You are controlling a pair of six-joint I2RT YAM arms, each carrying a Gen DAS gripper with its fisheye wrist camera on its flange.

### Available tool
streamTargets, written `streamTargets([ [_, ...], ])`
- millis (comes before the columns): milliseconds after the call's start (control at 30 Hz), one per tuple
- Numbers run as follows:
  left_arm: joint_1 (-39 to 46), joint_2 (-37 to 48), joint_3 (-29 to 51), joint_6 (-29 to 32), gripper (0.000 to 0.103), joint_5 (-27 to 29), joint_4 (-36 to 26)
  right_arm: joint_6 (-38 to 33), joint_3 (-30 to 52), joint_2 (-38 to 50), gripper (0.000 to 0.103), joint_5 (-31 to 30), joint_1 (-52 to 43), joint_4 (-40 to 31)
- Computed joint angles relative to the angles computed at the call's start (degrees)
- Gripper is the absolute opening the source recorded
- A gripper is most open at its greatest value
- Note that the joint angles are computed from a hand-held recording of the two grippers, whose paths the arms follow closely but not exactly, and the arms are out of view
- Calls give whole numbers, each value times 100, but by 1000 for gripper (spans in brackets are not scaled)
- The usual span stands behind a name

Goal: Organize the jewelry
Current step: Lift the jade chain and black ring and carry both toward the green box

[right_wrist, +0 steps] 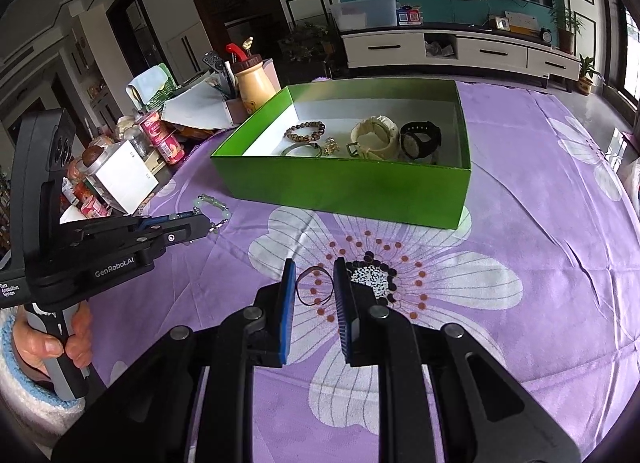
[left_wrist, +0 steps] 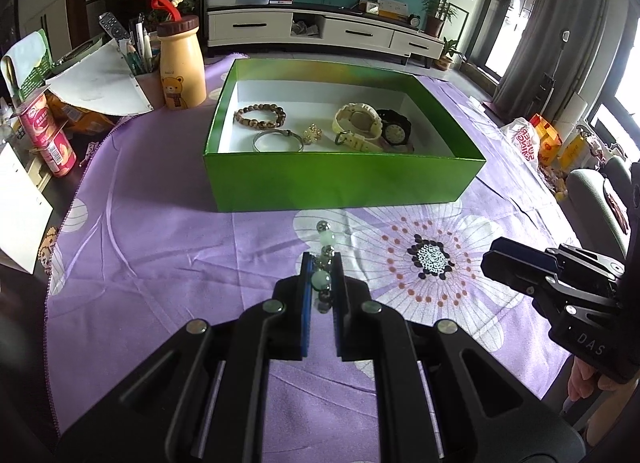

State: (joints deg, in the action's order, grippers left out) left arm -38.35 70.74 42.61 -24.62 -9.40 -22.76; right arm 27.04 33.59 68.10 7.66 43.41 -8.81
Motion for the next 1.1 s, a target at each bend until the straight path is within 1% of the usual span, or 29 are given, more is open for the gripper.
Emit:
streamTargets([
  [567,368,-111,-98,205,8,97,68,15,371,369,19,123,333,63],
  [900,545,-59,-81,336,8,151,176,0,499,580,19,48,318,209],
  [1100,524,-25,-40,369,8,129,133,15,507,610,19,46,303,229],
])
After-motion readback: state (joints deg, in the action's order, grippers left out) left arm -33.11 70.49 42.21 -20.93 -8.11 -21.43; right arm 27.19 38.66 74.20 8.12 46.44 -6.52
